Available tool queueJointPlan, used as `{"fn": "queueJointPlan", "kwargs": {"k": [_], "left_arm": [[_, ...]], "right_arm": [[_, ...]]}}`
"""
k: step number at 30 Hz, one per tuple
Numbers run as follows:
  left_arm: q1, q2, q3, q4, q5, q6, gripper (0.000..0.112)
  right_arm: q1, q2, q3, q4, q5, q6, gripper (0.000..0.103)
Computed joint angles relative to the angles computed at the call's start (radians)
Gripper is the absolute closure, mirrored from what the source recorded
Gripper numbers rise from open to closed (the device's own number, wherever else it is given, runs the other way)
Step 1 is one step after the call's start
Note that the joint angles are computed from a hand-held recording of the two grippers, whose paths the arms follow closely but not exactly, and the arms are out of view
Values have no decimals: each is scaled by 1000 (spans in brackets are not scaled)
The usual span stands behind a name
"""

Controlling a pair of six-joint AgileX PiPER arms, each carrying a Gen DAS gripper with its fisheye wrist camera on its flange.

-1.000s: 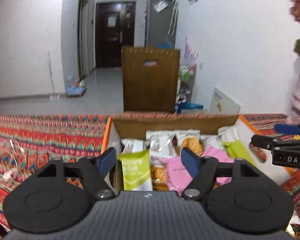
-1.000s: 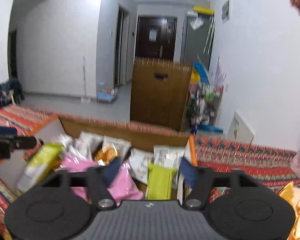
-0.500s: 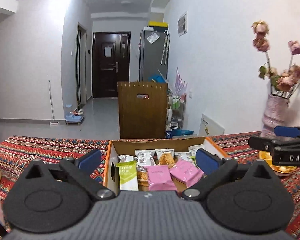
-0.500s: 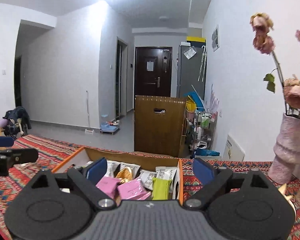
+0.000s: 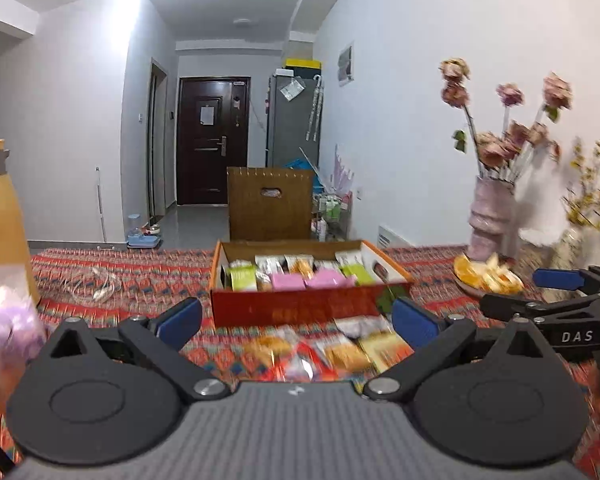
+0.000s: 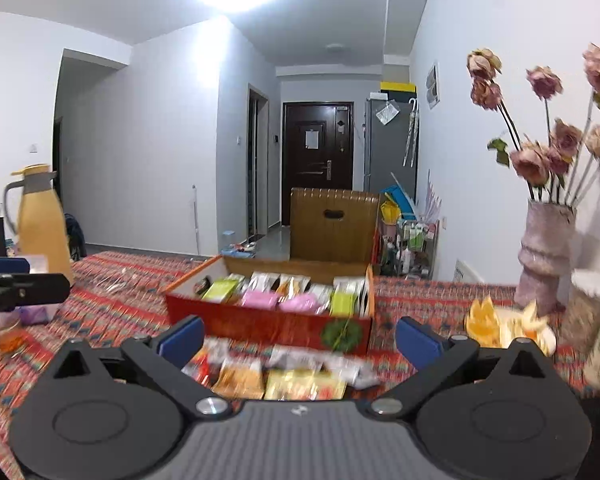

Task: Organize snacks
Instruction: 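Withdraw both tools from the box back over the snack pile, then grasp a pumpkin-seed oat crisp packet with the left tool while the right tool grasps another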

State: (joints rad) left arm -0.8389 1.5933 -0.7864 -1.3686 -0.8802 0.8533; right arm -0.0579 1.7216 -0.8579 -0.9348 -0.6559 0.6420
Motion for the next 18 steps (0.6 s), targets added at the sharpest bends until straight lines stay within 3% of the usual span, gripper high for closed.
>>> {"fn": "queueJointPlan", "kwargs": {"k": [6, 11, 18], "left_arm": [[-198, -12, 122, -150, -104, -111, 9], [-270, 2, 173, -233, -103, -179, 9], [-260, 15, 170, -236, -74, -184, 9]], "right_arm": [[-75, -102, 269, 17, -96, -122, 0], [-134, -130, 406, -10, -137, -181, 0], [-171, -109, 440, -16, -137, -195, 0]]}}
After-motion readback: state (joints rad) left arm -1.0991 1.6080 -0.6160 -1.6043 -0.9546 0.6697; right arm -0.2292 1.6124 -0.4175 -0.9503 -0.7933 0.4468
